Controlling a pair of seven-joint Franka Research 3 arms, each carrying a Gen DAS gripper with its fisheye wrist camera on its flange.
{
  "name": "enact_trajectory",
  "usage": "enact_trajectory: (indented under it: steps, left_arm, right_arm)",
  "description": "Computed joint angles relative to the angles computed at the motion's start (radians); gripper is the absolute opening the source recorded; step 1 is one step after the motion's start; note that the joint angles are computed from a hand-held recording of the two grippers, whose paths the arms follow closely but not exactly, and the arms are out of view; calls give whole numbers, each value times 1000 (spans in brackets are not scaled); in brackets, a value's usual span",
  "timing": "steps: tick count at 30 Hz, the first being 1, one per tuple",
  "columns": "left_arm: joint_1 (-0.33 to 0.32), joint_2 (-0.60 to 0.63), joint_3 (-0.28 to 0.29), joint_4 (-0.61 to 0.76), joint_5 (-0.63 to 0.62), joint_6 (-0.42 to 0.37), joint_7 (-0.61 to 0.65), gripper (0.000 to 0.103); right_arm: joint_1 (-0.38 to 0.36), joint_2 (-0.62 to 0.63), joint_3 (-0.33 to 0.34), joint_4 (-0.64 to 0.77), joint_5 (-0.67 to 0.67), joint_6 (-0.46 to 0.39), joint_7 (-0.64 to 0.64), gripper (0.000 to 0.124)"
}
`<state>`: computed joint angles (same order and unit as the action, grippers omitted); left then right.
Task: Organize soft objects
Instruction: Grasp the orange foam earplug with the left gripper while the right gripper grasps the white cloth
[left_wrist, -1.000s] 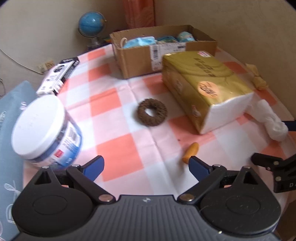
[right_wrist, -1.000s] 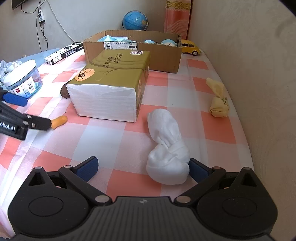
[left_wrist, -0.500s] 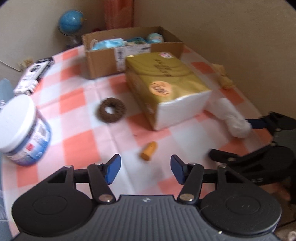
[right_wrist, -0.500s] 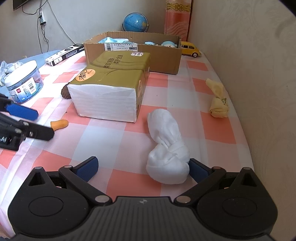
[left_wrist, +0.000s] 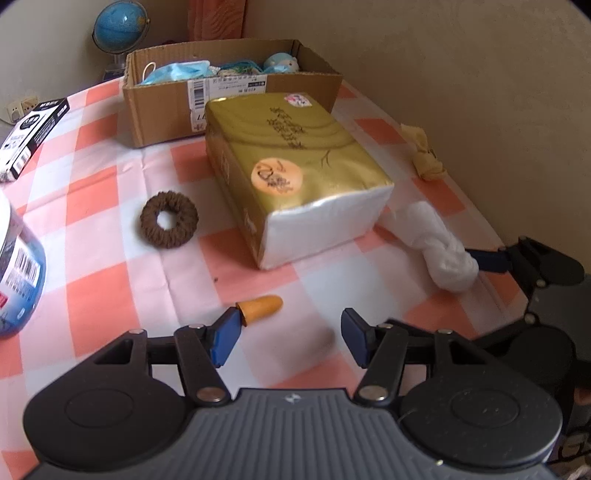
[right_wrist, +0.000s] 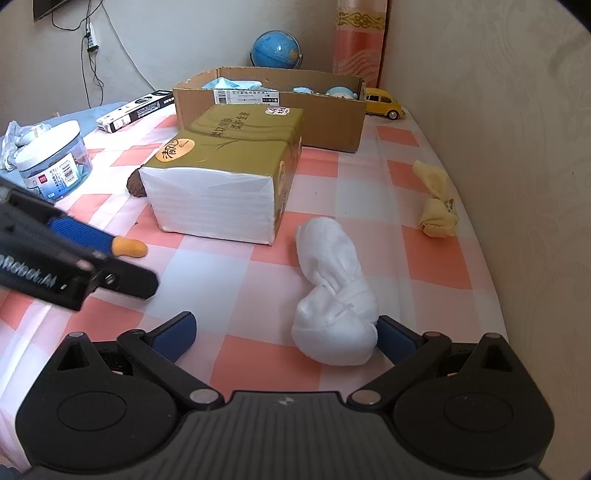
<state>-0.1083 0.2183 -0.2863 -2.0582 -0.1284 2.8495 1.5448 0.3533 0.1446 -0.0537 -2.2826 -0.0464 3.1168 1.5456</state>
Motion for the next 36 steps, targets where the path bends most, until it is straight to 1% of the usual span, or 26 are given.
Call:
enact_trajectory:
  steps: [3,5,6,7,9,12,14,16,19,21,22,26,28,32,33,34,36]
  left_arm:
    - [-38,15,40,11,96,16,-71,57]
    - [-68,19,73,9,186,34,-136,49]
    - [-78,19,86,7,227,41,-165,43]
    - [-85,19,95,7,261,44,-191,41]
    - [-72,21,85,6,273,51,-209,41]
    - [-73,27,91,14,312,53,-253,41]
    - [-80,32,99,21,345,52,-287,41]
    - [-85,38,104,30,374,48,-312,41]
    - [-84,40,102,34,393,44,-337,41]
    - [-90,37,108,30,419,45,-357,41]
    - [-94,35,112,29,435,41,-367,41]
    - [-91,21,106,14,452,33,-379,41]
    - [-94,17,111,8,468,36,-395,41]
    - [-97,22,115,15,486,35,-432,41]
    - [-95,22,112,15,486,38,-432,37]
    - [-93,22,109,13,488,42,-426,29]
    - [-88,22,104,14,484,42,-419,27]
  right_arm:
    - [-23,-2,27,-5,32,7,-38,103]
    - [-39,-2,45,-8,61,13,-71,103]
    - [-40,-3,47,-10,69,17,-79,103]
    - [-44,-3,53,-12,82,20,-93,103]
    - [-41,-4,52,-16,94,27,-105,103]
    - [-43,-7,57,-19,116,27,-128,103]
    - [-57,-9,74,-18,141,19,-159,103]
    - [-56,-10,74,-13,149,7,-171,103]
    - [-26,-12,37,-14,113,10,-137,101]
    - [-20,-12,28,-13,99,10,-121,96]
    - [-21,-12,29,-12,99,12,-119,96]
    - [6,-8,-12,-6,40,12,-65,95]
    - [-10,-5,2,-2,49,12,-73,94]
    - [-3,1,-10,5,30,14,-58,88]
    - [-1,2,-12,7,26,14,-54,86]
    - [2,2,-16,11,21,11,-48,85]
    - [-8,2,-9,13,27,6,-50,80]
